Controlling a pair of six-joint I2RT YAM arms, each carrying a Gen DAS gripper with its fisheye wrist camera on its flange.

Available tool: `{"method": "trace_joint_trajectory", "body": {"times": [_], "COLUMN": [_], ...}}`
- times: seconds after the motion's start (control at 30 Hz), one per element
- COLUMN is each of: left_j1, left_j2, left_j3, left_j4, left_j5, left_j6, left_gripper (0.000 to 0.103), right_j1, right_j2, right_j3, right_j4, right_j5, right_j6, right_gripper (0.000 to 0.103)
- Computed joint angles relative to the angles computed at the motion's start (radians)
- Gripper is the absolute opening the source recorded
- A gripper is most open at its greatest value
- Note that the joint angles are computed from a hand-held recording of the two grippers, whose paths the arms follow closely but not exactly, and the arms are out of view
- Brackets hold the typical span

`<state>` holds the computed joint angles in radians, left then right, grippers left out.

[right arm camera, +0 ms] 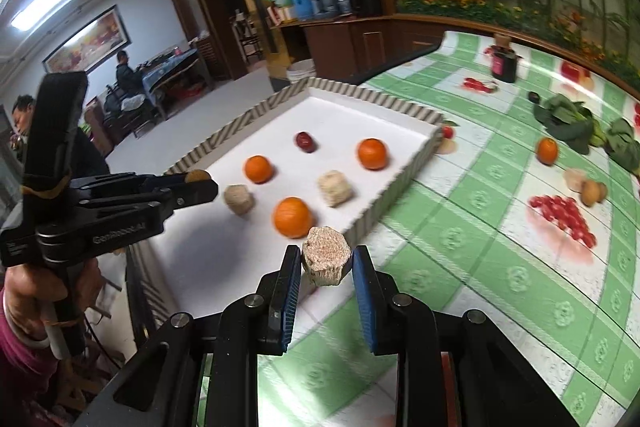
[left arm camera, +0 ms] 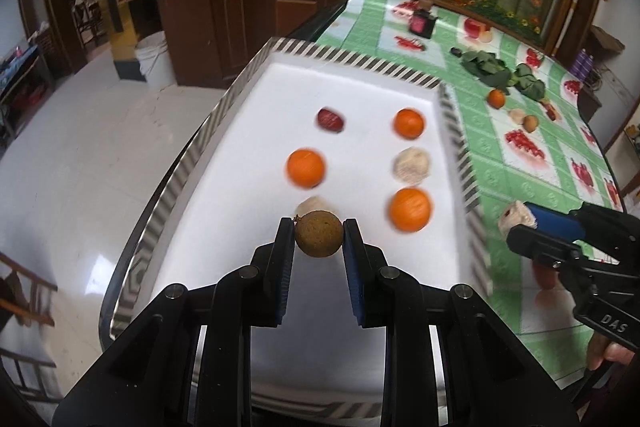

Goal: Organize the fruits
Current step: 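Carry the bread cube and brown fruit over the white tray with both tools, then open both tools to drop the bread cube and brown fruit into the tray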

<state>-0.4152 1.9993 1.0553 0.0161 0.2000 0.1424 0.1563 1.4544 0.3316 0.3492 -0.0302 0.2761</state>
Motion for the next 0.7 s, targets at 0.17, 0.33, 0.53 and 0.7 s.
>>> {"method": "trace_joint_trajectory", "body": {"times": [0.17, 0.33, 0.53, 0.7], "left_j1": [0.023, 0.028, 0.031, 0.032], "left_j2": [0.036, 0.057, 0.093, 0.116], "left_j3": [0.017, 0.026, 0.05, 0.067], "left_j4": [-0.009, -0.006, -0.013, -0.013], "left_j5": [-0.001, -0.002, -0.01, -0.015], "left_j6": [-0.001, 0.007, 0.006, -0.005], "left_gripper": [0.023, 0.023, 0.023, 0.023], "right_j1": [0.066, 0.107, 0.131, 0.139], "right_j2": [0.07, 0.171, 0.273, 0.33], "right_j3": [0.065, 0.147, 0.218, 0.262], "right_j4": [-0.007, -0.018, -0.031, -0.058], "right_j5": [0.005, -0.001, -0.014, -0.012], "right_j6": [0.003, -0.012, -0.025, -0.037], "right_gripper": [0.025, 0.025, 0.025, 0.025]}}
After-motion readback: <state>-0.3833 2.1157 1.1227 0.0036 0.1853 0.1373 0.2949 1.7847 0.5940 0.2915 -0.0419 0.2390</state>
